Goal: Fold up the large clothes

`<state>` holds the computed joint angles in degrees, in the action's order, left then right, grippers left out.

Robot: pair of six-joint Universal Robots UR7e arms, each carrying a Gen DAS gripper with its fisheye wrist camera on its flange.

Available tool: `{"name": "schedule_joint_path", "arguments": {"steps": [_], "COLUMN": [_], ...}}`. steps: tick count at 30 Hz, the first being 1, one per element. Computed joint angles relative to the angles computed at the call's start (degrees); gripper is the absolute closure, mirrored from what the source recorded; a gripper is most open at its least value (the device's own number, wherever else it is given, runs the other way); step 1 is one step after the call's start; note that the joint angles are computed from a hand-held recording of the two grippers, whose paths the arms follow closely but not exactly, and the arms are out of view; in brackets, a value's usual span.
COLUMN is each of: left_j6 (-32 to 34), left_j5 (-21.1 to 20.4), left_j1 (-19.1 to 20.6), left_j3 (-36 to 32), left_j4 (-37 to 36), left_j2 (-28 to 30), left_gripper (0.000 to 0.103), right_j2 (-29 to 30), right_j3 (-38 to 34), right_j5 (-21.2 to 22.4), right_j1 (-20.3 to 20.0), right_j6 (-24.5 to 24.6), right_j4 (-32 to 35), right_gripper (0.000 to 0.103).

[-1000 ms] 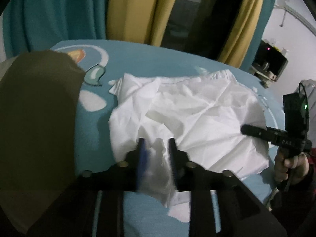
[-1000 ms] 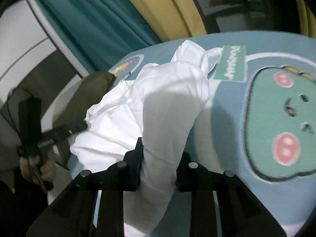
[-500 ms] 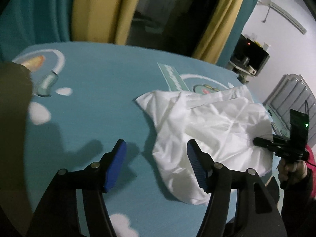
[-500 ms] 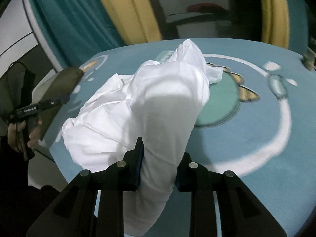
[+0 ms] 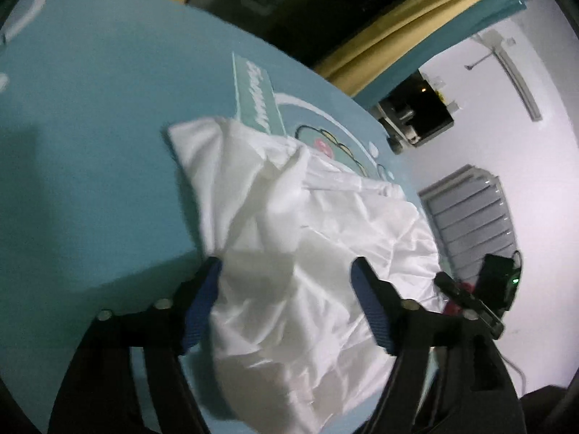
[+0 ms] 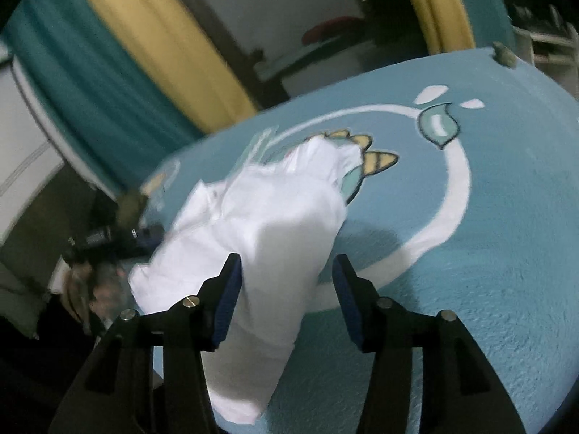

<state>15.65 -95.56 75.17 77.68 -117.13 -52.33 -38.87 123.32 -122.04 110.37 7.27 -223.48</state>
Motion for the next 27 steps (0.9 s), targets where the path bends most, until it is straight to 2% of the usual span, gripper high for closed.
{"name": "schedule_joint_path", "arguments": {"steps": [2, 6, 10, 12, 15, 18, 20, 22, 24, 25, 27], "left_j6": [1.4, 4.4, 6.8, 8.6, 9.9, 9.6, 8.1, 7.6, 7.1, 6.3, 4.6], "left_j5": [0.7, 3.0, 2.7, 4.1, 9.6, 19.9, 22.4, 21.7, 19.8, 17.2, 9.3], "left_j1": [-0.9, -2.9, -4.2, -5.1, -6.0, -7.4, -7.4, -6.9, -6.8, -6.3, -4.8], "left_j3": [1.8, 4.7, 6.3, 7.3, 8.0, 12.3, 13.4, 13.8, 13.4, 12.1, 8.0], "left_j4": [-1.8, -1.8, 0.8, 1.3, -0.7, -11.7, -15.8, -17.3, -16.1, -13.6, -5.5], "left_j2": [-0.5, -1.6, -2.2, -2.8, -3.7, -5.5, -5.4, -5.2, -5.1, -4.7, -3.4], "left_gripper": [0.019, 0.019, 0.019, 0.019, 0.019, 0.019, 0.019, 0.018, 0.018, 0.018, 0.018], "right_j2": [0.2, 1.0, 2.4, 2.8, 2.3, 1.3, 0.8, 0.7, 0.3, 0.4, 0.4], "right_j3": [0.1, -1.5, -4.5, -5.5, -5.0, -3.5, -2.7, -2.7, -2.3, -2.3, -1.9], "right_j5": [0.6, 0.8, -2.5, -3.8, -3.9, -3.6, -4.0, -5.9, -6.1, -5.8, -4.8], "right_j1": [-0.9, -1.9, -1.3, -0.9, -0.8, -0.5, 0.0, 1.0, 1.0, 0.7, -0.1], "right_j6": [0.1, 0.2, -1.2, -1.8, -1.7, -1.6, -1.5, -1.9, -1.7, -1.4, -0.9], "right_j4": [-0.5, 2.5, 5.9, 7.0, 7.3, 6.7, 6.4, 6.6, 6.8, 6.7, 6.6], "right_gripper": [0.052, 0.052, 0.052, 0.052, 0.051, 0.049, 0.049, 0.049, 0.049, 0.049, 0.049]}}
